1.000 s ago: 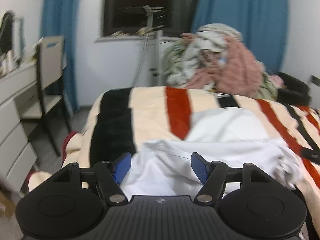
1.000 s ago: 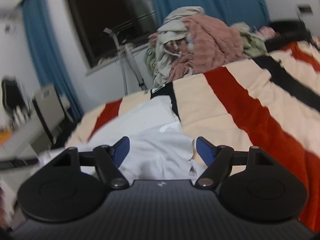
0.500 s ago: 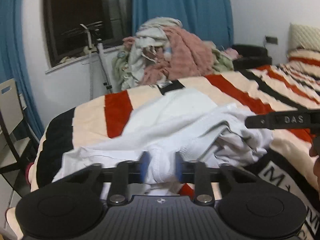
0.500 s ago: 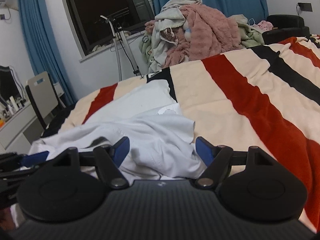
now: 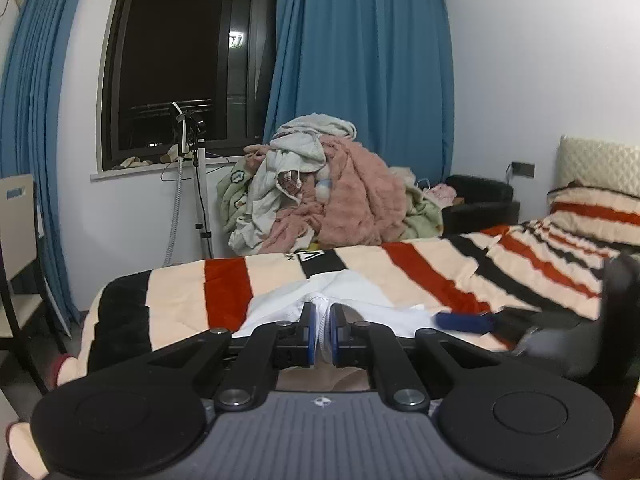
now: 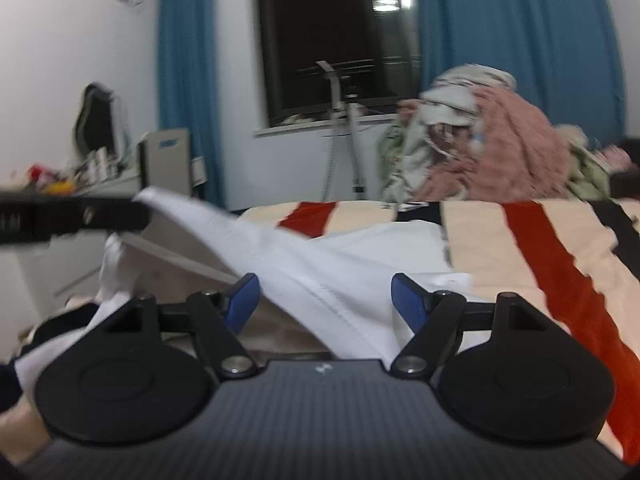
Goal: Fold clothes
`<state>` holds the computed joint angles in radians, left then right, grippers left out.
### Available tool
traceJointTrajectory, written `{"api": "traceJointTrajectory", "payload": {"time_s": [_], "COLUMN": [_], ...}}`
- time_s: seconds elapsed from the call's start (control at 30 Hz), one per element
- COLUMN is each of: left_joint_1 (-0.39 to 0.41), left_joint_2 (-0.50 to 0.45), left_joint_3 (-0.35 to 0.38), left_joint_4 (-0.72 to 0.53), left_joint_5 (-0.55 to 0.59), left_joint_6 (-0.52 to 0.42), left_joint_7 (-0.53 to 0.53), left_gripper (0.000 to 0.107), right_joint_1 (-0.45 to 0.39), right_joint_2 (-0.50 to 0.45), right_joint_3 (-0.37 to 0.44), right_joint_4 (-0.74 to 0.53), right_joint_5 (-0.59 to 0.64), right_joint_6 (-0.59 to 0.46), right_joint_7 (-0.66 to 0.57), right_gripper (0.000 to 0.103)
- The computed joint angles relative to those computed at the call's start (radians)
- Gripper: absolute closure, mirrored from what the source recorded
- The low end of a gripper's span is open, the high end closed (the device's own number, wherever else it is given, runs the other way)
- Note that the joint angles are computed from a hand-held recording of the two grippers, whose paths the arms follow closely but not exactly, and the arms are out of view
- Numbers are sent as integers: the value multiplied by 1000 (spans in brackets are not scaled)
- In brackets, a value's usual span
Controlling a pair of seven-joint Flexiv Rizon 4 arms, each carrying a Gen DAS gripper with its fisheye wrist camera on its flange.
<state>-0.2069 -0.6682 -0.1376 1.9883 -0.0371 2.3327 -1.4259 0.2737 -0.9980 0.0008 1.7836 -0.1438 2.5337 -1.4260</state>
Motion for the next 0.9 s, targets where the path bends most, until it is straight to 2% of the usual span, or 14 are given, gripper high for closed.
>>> {"api": "traceJointTrajectory", "payload": {"time_s": [0.13,0.3,0.4,0.53,0.63,0.7,0.73,0.83,0.9], "left_joint_1": [-17,-48,-59,-51,-45,-36,-31,-38,-49], "left_joint_2": [6,-7,-17,-9,12,32,43,65,71], "left_joint_3": [8,18,17,6,5,1,-1,7,16], "left_joint_4": [14,15,14,30,59,83,94,119,126], "left_joint_5": [-3,-26,-36,-62,-91,-103,-107,-126,-142], "left_joint_6": [17,26,54,92,111,95,85,33,-9], "left_joint_7": [15,42,51,13,-29,-61,-77,-95,-93], "left_gripper": [99,99,100,100,100,100,100,100,100], "right_joint_1": [56,-5,-1,48,106,203,235,282,276], "right_joint_2": [-14,1,22,53,68,63,57,44,50], "right_joint_3": [-32,8,-20,-108,-183,-292,-325,-365,-350], "right_joint_4": [-39,-77,-76,-73,-50,-27,-17,-8,-4], "right_joint_5": [140,235,282,356,424,539,579,682,689], "right_joint_6": [-3,-58,-166,-368,-424,-406,-359,-188,-107], "right_joint_7": [-51,91,146,179,204,205,197,132,100], "right_gripper": [29,29,27,28,29,28,28,27,27]}}
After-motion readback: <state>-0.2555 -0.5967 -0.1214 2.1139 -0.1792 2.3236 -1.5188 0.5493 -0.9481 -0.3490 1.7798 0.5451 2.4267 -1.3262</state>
